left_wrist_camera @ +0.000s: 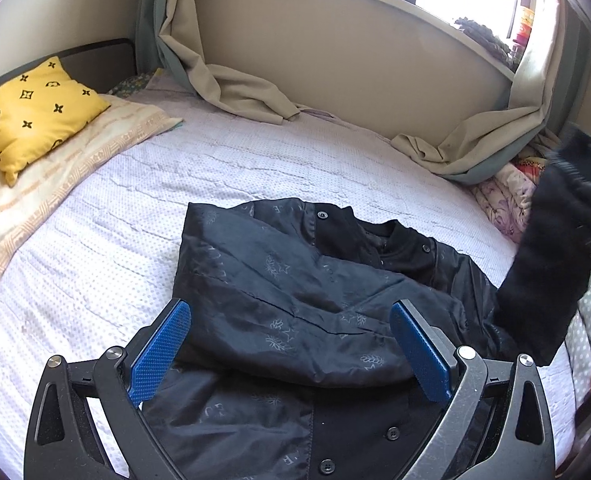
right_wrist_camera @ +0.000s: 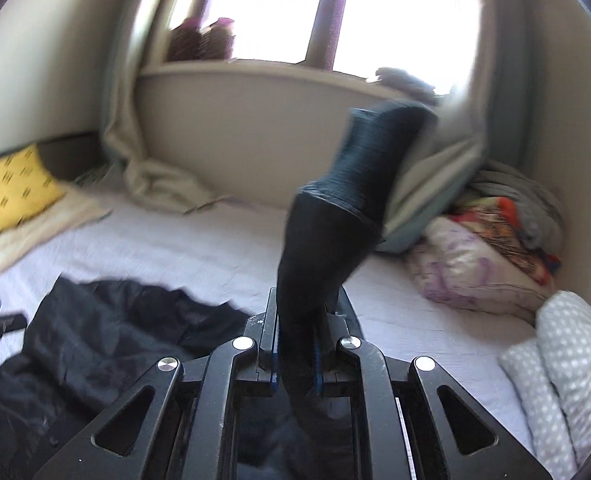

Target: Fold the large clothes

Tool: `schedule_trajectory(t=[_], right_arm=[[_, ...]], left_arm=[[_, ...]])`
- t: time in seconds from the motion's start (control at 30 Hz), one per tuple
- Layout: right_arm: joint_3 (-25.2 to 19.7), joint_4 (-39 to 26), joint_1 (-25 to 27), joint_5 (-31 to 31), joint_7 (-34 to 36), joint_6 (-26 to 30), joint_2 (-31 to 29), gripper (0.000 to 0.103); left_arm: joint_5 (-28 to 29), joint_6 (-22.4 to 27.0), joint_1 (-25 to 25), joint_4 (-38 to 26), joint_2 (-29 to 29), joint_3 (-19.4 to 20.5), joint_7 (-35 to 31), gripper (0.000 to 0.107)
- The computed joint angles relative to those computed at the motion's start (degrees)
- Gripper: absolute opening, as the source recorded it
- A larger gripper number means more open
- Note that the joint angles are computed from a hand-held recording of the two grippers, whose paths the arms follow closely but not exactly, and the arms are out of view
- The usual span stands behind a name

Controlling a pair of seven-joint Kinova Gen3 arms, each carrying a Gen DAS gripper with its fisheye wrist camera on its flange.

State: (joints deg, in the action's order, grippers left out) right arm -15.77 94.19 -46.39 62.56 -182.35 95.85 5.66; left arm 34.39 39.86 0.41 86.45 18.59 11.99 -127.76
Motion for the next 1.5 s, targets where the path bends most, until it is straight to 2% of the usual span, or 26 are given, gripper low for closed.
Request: schedule_trajectory(t=[0.17, 0.37, 0.5, 0.57, 0.6, 0.63, 0.67, 0.7, 0.77, 0.83, 1.07, 1.13, 1.2, 1.3, 1.37, 1.5], right_arm=[[2.19, -2.41, 1.51, -3.61, 4.16, -9.70, 6.61, 0.007], [5.00, -6.21, -1.16, -7.30, 12.49, -12.98, 16.82, 0.007], [6.59, -5.54, -1.74, -11.25, 13.08, -17.51, 17.68, 0.012], [7.69, -3.95, -1.63, -14.02, 13.53, -22.09, 15.66, 0.035], [8.85, -3.29, -2.11, -15.24, 13.65, -23.81, 14.48, 0.043], [9.21, -2.33, -1.82, -16.50, 12.85, -26.14, 12.76, 0.057], [8.51, -0.84, -0.86, -16.90, 11.25, -28.47, 10.78, 0.067], [6.74, 0.73, 0.96, -17.26, 8.92, -30.80, 8.16, 0.069], [5.75, 2.92, 2.54, -18.14, 5.55, -34.83, 4.64, 0.070], [6.11, 4.06, 2.64, -19.25, 3.07, -35.76, 1.43, 0.070], [1.28, 5.00, 6.69, -17.34, -3.49, -25.65, -8.25, 0.074], [-0.52, 7.16, 8.02, -15.76, -6.54, -23.96, -10.65, 0.075], [-2.05, 9.42, 9.62, -15.37, -9.61, -22.90, -12.38, 0.075], [-1.84, 12.36, 13.28, -19.60, -10.58, -26.53, -15.08, 0.075], [-0.11, 14.58, 13.89, -21.79, -11.31, -30.52, -16.86, 0.075], [-1.81, 16.90, 17.84, -23.84, -11.99, -33.61, -19.02, 0.075]], left_arm=[[-0.34, 1.02, -0.07, -0.99, 0.73, -0.27, 1.12, 0.102], [-0.03, 3.73, -0.54, -2.72, 2.09, -0.13, 2.06, 0.102], [-0.50, 4.18, -0.41, -2.99, 2.29, -0.08, 1.95, 0.102], [-0.29, 5.14, -0.67, -3.50, 2.66, 0.10, 1.67, 0.102], [-0.28, 5.74, -0.72, -3.81, 2.89, 0.12, 1.65, 0.102], [-0.27, 6.28, -0.75, -4.08, 3.09, 0.11, 1.71, 0.102], [-0.23, 6.52, -0.73, -4.19, 3.20, 0.10, 1.73, 0.102], [-0.16, 6.98, -0.80, -4.33, 3.35, 0.15, 1.62, 0.102], [0.11, 7.90, -1.01, -4.51, 3.58, 0.24, 1.32, 0.102], [0.71, 9.03, -1.31, -4.78, 3.90, 0.41, 1.01, 0.101], [1.52, 13.21, -0.97, -6.80, 5.88, 0.38, 1.28, 0.100], [1.02, 15.02, -0.07, -8.49, 7.22, -0.14, 2.31, 0.095], [0.68, 19.46, -0.12, -12.21, 10.49, 0.66, 4.48, 0.089], [-0.94, 25.67, 1.17, -18.14, 15.24, 0.68, 8.18, 0.081], [-2.06, 27.52, 2.02, -20.63, 17.51, 0.67, 9.65, 0.081], [-3.11, 32.98, 3.11, -27.34, 23.69, 0.81, 15.02, 0.081]])
